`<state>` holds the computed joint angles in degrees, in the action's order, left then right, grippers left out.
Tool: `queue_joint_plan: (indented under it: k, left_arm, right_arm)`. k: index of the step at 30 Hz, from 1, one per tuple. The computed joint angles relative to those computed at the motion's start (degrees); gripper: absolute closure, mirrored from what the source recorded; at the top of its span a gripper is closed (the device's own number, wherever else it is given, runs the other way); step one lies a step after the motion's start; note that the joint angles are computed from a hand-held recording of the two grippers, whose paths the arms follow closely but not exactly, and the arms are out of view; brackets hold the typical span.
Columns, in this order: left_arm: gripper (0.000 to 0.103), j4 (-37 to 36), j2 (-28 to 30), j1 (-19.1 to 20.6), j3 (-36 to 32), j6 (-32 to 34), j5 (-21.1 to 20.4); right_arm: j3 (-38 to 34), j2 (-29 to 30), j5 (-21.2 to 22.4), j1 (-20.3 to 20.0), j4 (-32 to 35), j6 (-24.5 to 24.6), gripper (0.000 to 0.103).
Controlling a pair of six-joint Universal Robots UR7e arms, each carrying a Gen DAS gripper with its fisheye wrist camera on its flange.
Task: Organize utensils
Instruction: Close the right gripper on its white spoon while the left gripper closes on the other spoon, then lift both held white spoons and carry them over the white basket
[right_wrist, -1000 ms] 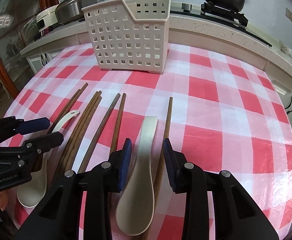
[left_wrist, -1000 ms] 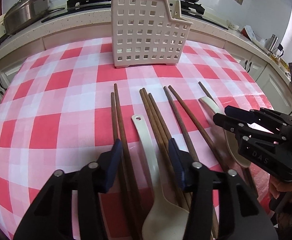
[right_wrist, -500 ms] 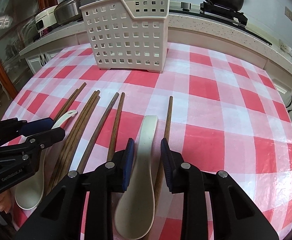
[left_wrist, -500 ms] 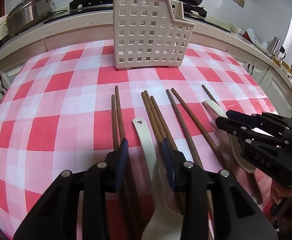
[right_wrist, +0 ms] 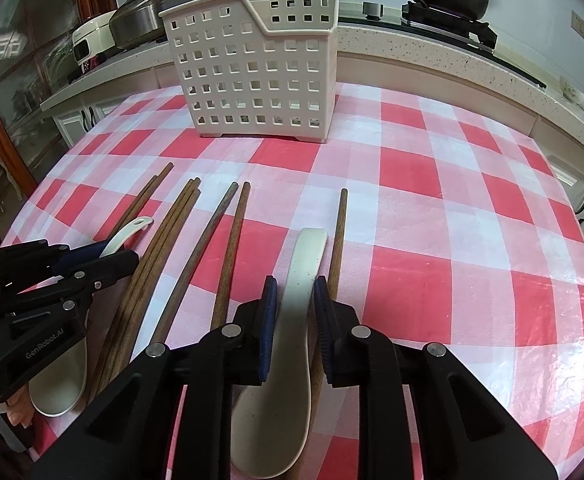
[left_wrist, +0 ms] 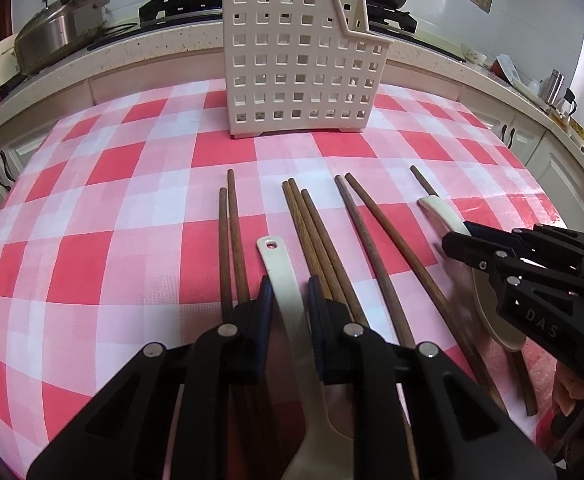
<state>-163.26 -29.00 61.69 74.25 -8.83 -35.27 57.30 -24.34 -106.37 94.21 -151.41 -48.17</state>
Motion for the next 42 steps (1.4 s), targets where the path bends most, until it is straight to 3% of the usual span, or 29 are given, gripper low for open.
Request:
queue_joint_plan:
  k: [11, 16, 23, 42]
  left_arm:
    - [0.087, -4.14, 0.02, 0.19, 0.94, 1.61, -0.61]
    - [0.092, -7.44, -0.01, -0.23, 1.56, 3.62, -0.05]
    - [0.092, -8.48, -0.67, -0.54, 2.58, 3.52, 0.06]
    - [0.095, -19.72, -3.16, -3.28, 5.84, 11.73, 2.22]
  right_arm:
    - [1.33, -0.52, 0.46, -0.02, -1.84, -0.5, 0.087]
    - [2.43, -1.19, 0.96, -0.14, -3.17, -0.36, 0.087]
    - [4.18, -2.44, 2.59, -0.3, -4.87, -0.2, 0.087]
    - [8.64, -6.05, 9.28, 1.31, -11.22, -0.82, 0.087]
